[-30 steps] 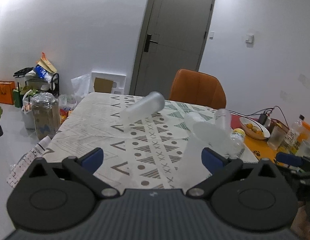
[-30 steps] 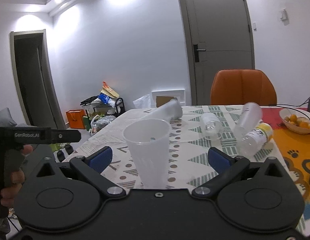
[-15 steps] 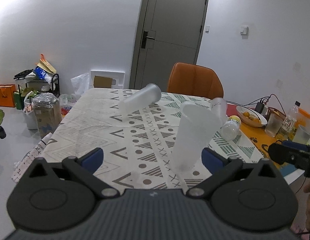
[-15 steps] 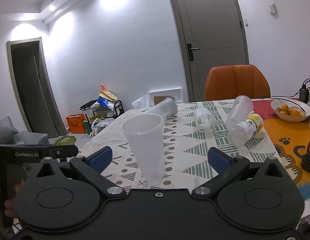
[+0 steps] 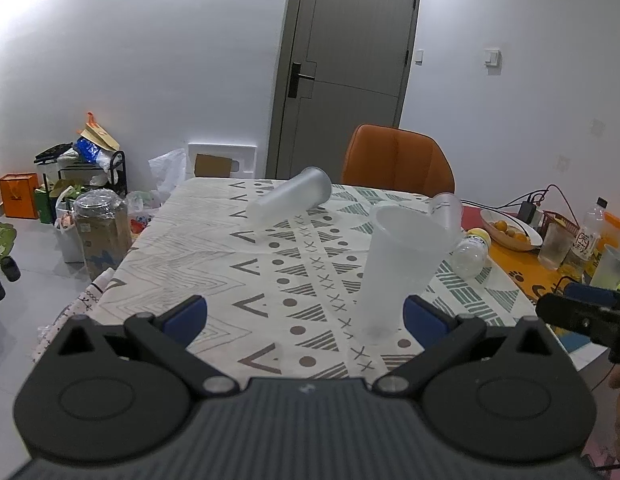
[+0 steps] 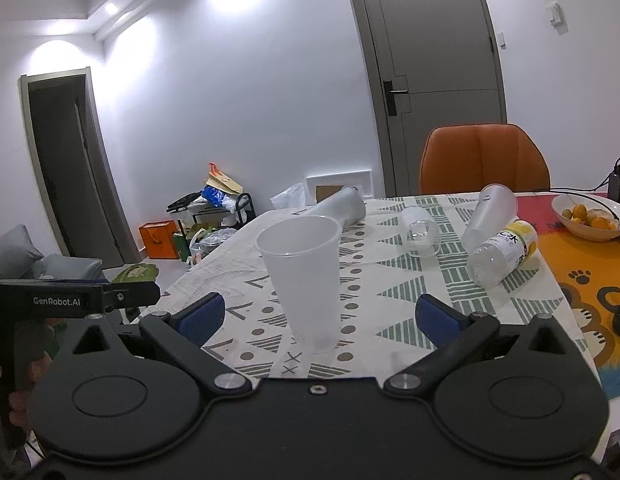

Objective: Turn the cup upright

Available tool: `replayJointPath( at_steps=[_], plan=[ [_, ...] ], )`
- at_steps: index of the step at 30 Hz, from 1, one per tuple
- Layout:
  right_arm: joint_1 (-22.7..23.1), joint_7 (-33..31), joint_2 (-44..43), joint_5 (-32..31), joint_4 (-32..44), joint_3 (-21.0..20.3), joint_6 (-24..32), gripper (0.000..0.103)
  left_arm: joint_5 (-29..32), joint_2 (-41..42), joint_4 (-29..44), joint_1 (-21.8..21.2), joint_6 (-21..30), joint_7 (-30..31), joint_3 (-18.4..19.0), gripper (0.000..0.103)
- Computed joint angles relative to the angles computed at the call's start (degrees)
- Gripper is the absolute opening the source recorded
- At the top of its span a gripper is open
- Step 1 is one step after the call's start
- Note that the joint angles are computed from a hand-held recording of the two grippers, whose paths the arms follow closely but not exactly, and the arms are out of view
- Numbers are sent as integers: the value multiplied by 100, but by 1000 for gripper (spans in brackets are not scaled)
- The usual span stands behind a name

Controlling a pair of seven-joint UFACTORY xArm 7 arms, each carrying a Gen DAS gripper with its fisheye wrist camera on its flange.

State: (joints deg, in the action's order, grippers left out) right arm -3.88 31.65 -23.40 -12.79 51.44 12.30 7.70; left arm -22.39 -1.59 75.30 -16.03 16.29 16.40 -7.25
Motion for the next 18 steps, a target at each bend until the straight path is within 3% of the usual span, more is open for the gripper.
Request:
replayJointPath(
  at_steps=[18],
  plan=[
    [-67, 201, -20, -96, -3, 47, 47, 103, 163, -63, -95, -11, -65, -4, 22, 103]
  ],
)
